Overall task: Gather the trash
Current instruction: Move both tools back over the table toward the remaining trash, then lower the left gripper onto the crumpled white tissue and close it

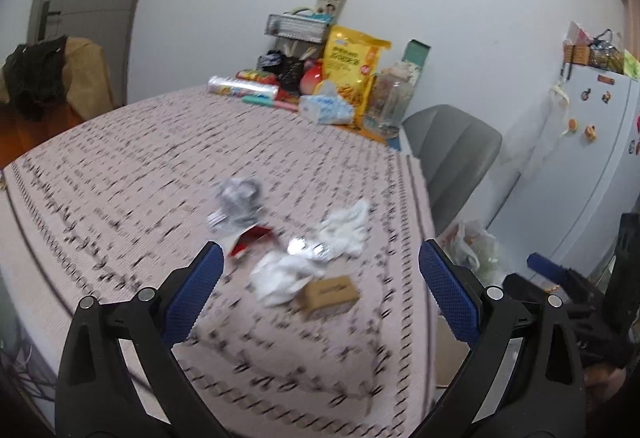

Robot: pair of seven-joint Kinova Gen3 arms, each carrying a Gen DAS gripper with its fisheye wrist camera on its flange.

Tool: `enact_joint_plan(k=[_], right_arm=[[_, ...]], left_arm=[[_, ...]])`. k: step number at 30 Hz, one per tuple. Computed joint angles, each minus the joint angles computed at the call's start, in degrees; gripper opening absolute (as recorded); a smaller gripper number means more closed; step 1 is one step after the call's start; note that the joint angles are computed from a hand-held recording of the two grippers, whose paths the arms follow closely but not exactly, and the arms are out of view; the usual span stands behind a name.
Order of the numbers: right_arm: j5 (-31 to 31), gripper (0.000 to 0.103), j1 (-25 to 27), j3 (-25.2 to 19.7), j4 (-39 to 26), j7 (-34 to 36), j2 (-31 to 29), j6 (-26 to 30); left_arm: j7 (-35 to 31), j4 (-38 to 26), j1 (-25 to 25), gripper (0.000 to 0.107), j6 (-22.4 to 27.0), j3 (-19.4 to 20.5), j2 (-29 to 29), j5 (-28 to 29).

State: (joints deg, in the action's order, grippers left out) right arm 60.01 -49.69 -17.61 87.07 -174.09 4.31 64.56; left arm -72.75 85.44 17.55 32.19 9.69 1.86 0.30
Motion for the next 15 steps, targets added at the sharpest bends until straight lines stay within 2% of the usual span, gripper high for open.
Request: enact_joint_plan(k=[2,8,10,15], right_arm=[[-0.7,0.095,0.0,-0.1,-0.6,1.6,0.4,-1.2],[-2.4,0.095,-0.6,0.6,-1.1,3.0,1.6,-4.7],[-3.1,0.095,-0.6,0.9,-0.8,3.5,1.7,-6.0],[-4.3,0.095,-0.8,1.7,-0.7,4.4,2.2,-7.5]], left_arm=[[1.3,1.0,0.8,0.097,0.5,-1.1,-0.5,-1.8],[-3.2,1.8,-1.8,0.096,3.5,-0.8,-0.1,3.1],[-5.3,1.4,-2.4,0.090,4.3,-1.0,0.5,5.6],[-5.1,-2.1,-2.0,0.081,7.4,-0.9,3.4,5.0]])
